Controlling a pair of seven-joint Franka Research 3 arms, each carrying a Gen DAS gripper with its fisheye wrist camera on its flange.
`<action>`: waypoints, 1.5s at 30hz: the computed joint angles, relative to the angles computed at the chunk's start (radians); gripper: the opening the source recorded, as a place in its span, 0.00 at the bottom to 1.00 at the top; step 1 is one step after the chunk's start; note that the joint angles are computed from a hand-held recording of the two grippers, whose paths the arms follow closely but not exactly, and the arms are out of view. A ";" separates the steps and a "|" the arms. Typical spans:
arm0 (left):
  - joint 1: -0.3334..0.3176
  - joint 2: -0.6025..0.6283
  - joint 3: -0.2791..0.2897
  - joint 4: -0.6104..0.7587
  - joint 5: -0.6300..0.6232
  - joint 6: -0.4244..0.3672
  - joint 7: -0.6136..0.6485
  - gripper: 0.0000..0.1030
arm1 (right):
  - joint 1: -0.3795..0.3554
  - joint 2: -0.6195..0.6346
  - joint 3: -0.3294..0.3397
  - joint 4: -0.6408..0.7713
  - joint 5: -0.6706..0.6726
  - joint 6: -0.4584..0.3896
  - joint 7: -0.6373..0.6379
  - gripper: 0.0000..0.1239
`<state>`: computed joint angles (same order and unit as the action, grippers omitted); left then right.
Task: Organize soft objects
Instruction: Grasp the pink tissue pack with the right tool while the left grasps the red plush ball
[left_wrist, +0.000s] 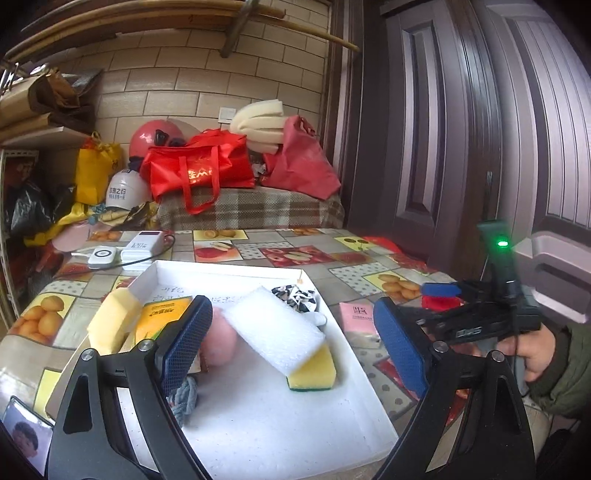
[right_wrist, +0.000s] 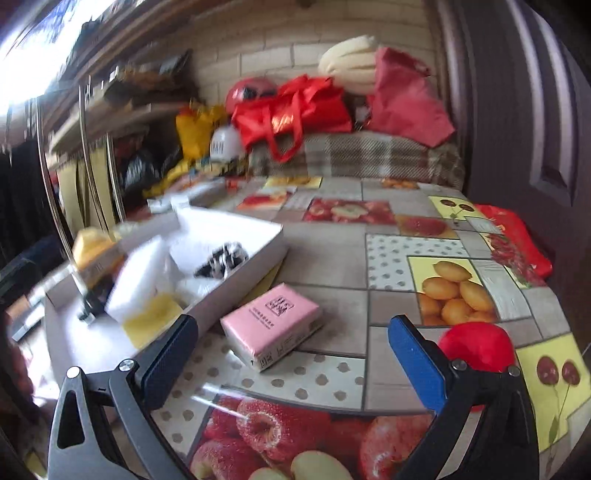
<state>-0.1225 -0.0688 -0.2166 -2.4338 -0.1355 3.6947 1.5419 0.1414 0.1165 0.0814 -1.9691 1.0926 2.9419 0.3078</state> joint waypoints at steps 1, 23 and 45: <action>0.000 -0.001 -0.002 0.000 -0.005 -0.002 0.006 0.87 | 0.032 0.026 -0.026 0.006 -0.175 0.018 0.152 0.83; -0.039 0.047 -0.030 0.091 0.173 -0.154 -0.089 0.87 | -0.044 -0.146 -0.036 -0.197 -0.275 -0.067 0.175 0.65; -0.290 0.760 -0.017 1.224 0.435 -0.900 -0.141 0.87 | -0.242 -0.046 -0.161 -0.017 0.123 -0.214 0.187 0.65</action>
